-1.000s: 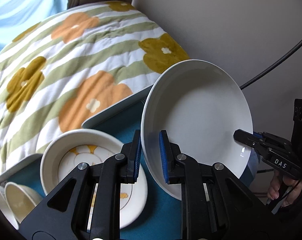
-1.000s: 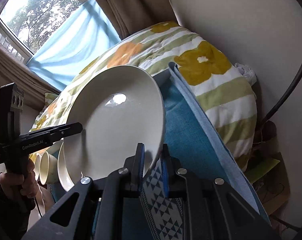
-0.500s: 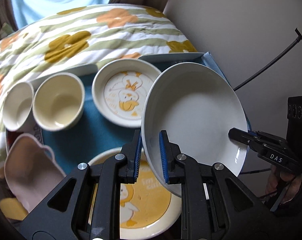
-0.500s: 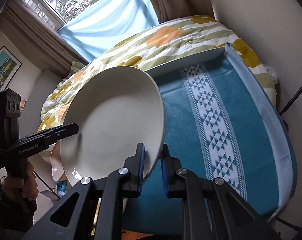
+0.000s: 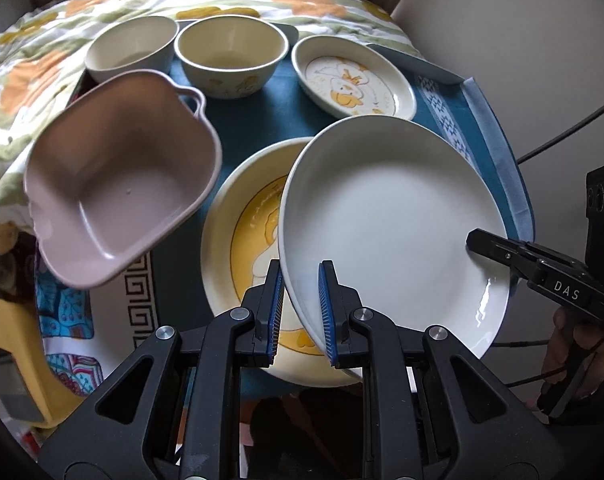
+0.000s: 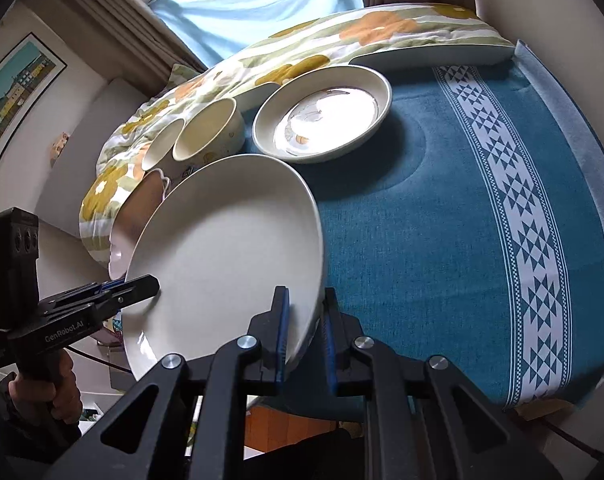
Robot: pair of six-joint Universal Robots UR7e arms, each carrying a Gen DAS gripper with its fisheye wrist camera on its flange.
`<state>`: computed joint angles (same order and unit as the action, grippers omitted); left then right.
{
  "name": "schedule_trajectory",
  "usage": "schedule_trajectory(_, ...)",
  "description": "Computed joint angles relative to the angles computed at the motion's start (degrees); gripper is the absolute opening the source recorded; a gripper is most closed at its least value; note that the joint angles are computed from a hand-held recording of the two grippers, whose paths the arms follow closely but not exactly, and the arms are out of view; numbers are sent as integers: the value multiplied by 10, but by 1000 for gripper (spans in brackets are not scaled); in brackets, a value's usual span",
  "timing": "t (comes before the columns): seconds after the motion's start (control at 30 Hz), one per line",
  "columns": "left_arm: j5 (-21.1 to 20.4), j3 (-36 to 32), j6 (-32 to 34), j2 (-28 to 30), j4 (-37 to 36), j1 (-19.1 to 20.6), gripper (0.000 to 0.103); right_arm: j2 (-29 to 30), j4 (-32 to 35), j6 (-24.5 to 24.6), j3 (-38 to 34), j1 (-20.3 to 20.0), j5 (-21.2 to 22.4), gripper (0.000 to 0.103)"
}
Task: Organize plates and bowls
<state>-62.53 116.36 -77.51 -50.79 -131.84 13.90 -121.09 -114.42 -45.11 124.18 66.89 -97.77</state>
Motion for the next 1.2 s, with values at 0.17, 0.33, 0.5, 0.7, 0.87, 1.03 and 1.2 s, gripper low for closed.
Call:
schedule_trajectory(0.17, -1, 12, -37, 12, -7, 2, 15, 11, -29, -26, 20, 6, -24, 14)
schedule_trajectory(0.33, 4, 3, -49, 32, 3, 5, 15, 20, -61, -53, 32, 11, -41, 14)
schedule_trajectory(0.5, 11, -15, -62, 56, 21, 6, 15, 24, -76, -72, 38, 7, -41, 14)
schedule_trajectory(0.7, 16, -30, -83, 70, 55, 0, 15, 26, -93, -94, 45, 18, -53, 14)
schedule_trajectory(0.87, 32, -52, -90, 83, 113, -9, 16, 31, -118, -114, 55, 28, -62, 14)
schedule_trajectory(1.03, 49, -105, -83, 112, 220, -16, 16, 35, -127, -125, 56, 30, -65, 14)
schedule_trajectory(1.2, 54, -120, -85, 118, 259, -21, 15, 43, -141, -131, 57, 40, -75, 14)
